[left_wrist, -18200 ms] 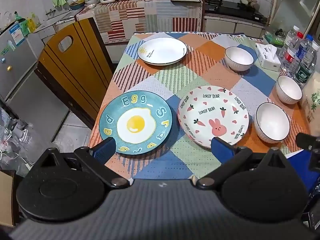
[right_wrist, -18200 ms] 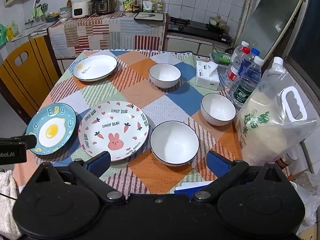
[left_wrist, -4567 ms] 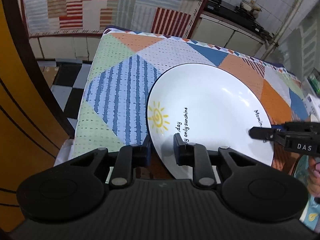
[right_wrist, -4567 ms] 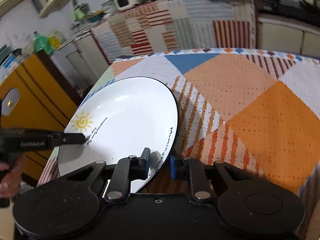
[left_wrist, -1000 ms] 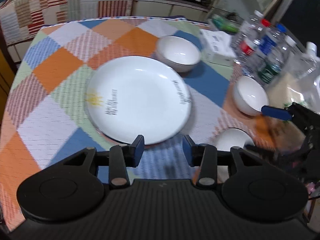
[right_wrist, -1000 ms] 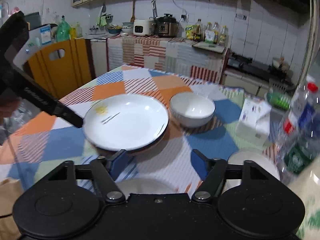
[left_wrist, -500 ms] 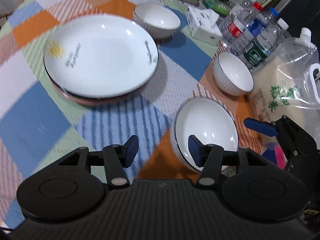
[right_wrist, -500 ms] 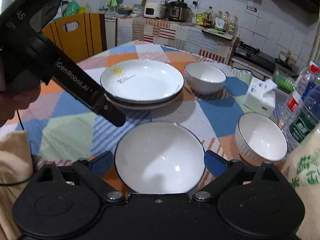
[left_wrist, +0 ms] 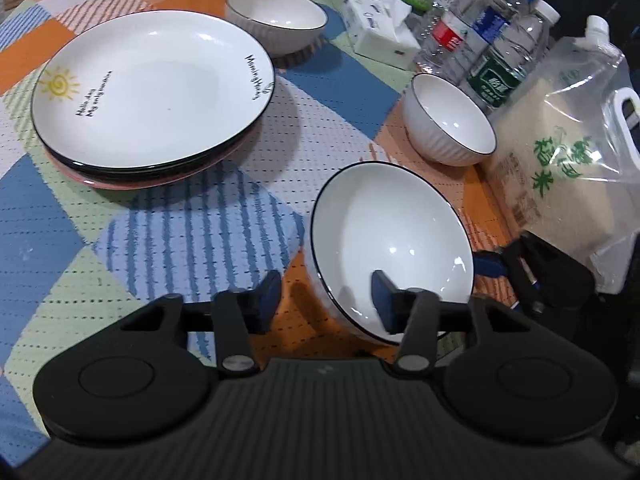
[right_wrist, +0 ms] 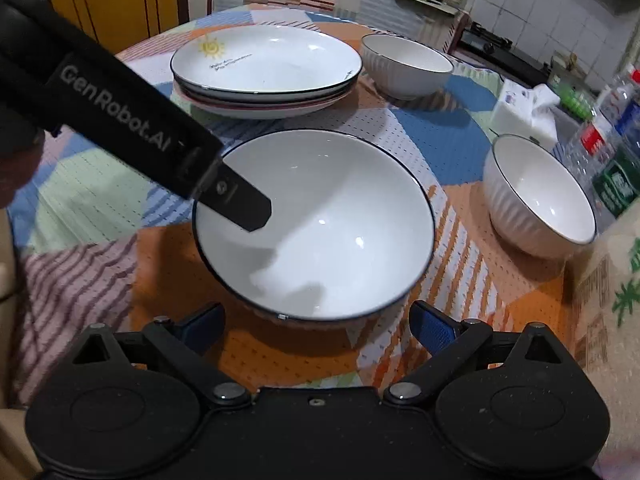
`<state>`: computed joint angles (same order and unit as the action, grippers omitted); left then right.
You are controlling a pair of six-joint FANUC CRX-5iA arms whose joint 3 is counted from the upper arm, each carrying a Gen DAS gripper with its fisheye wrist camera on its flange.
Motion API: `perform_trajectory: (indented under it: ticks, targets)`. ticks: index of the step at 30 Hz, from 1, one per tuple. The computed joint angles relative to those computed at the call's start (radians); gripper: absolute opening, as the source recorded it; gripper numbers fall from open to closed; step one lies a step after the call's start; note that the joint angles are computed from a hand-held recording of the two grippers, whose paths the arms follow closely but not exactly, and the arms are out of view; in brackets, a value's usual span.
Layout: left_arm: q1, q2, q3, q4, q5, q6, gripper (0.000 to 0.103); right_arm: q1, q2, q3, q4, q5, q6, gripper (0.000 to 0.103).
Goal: Organize plates and bowls
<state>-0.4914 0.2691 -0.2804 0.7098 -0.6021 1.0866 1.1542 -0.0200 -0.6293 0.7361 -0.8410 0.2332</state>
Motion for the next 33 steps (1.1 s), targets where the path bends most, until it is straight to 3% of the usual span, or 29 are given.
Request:
perform_trajectory:
  ticks: [2, 6, 10, 18, 33]
  targets:
    - [0.001, 0.006, -0.01, 0.044, -0.005, -0.038, 0.029, -0.018, 0.004, -0.016, 0.028, 0.044, -0.007, 0.1]
    - [0.01, 0.024, 0.001, 0.068, -0.03, -0.058, 0.021, -0.075, -0.003, -0.06, 0.086, 0.161, -0.106, 0.101]
    - [0.033, 0.04, 0.036, 0.044, -0.089, -0.022, 0.02, -0.098, 0.0, -0.105, 0.225, 0.215, -0.222, 0.101]
    - [0.078, -0.036, -0.018, 0.068, -0.118, -0.037, 0.021, -0.107, -0.021, -0.145, 0.408, 0.263, -0.373, 0.101]
    - [0.217, -0.176, -0.128, -0.015, -0.13, 0.055, 0.021, -0.146, 0.083, -0.048, 0.586, 0.401, -0.387, 0.101]
